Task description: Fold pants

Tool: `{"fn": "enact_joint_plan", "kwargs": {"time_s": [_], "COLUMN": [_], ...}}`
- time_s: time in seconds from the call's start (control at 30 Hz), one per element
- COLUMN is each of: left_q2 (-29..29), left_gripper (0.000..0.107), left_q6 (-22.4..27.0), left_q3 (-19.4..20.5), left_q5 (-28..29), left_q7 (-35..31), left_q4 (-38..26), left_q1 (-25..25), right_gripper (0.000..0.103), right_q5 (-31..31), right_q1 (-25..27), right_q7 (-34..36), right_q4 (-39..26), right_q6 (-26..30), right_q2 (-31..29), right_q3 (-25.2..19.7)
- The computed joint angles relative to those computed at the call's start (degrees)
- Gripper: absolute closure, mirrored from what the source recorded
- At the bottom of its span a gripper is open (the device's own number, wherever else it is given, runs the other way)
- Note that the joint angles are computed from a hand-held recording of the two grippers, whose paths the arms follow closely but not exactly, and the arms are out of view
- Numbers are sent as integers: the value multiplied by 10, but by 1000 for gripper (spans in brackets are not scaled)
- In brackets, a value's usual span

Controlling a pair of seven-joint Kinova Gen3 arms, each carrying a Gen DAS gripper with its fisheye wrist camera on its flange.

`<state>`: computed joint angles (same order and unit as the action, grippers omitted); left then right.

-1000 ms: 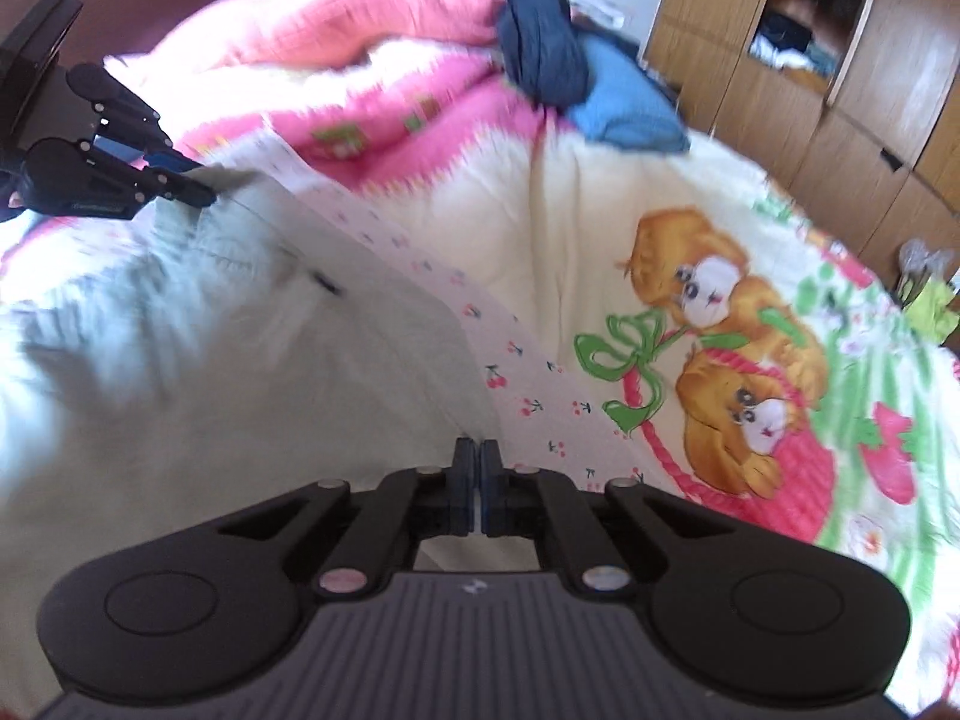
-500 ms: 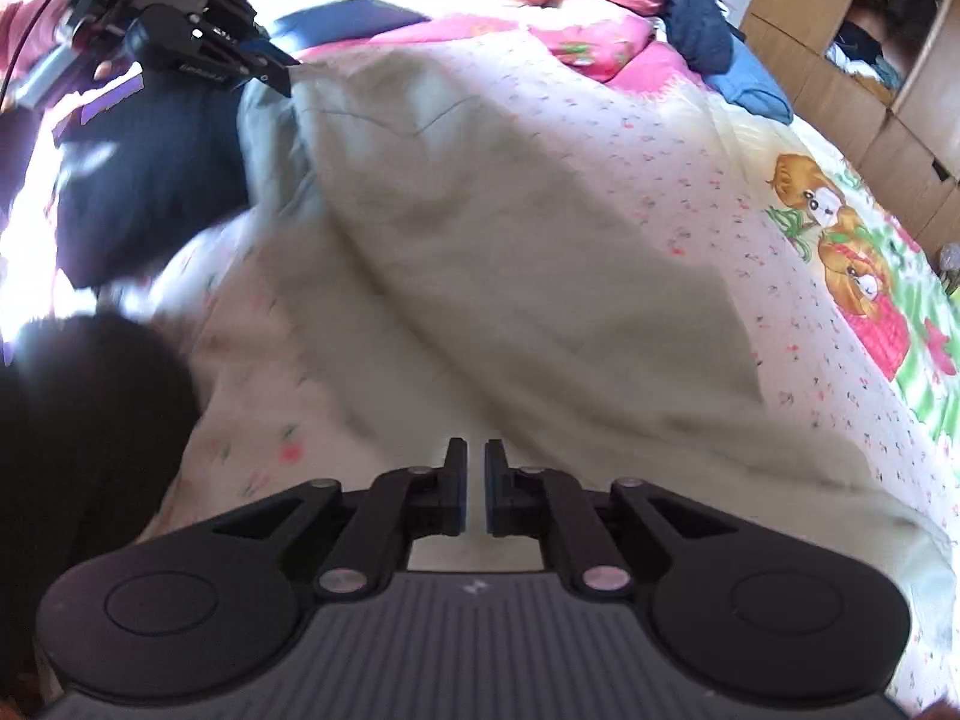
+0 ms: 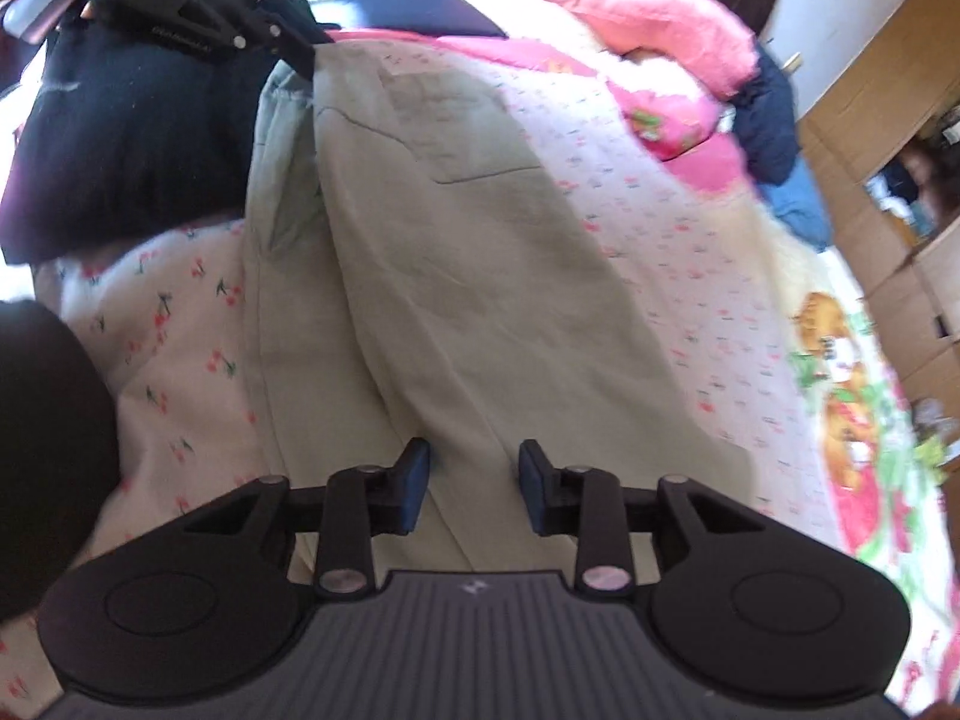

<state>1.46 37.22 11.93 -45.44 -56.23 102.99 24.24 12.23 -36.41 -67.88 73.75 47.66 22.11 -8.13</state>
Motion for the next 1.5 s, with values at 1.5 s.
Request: {"fn": "enact_joint_plan", "kwargs": {"time_s": [1.5], "left_q2": [223], "left_gripper": [81], "left_q6": [-112], "left_q3": [32], "left_q5": [78], "left_q7": [26], "left_q4": [-226], "left_q1": [128], "right_gripper": [68], "right_q5": [20], "right_q1": [166], "right_q7": [-659], "right_q4": [-58], "right_q6": [63], "right_q2": [26], "right_q3": [110]}}
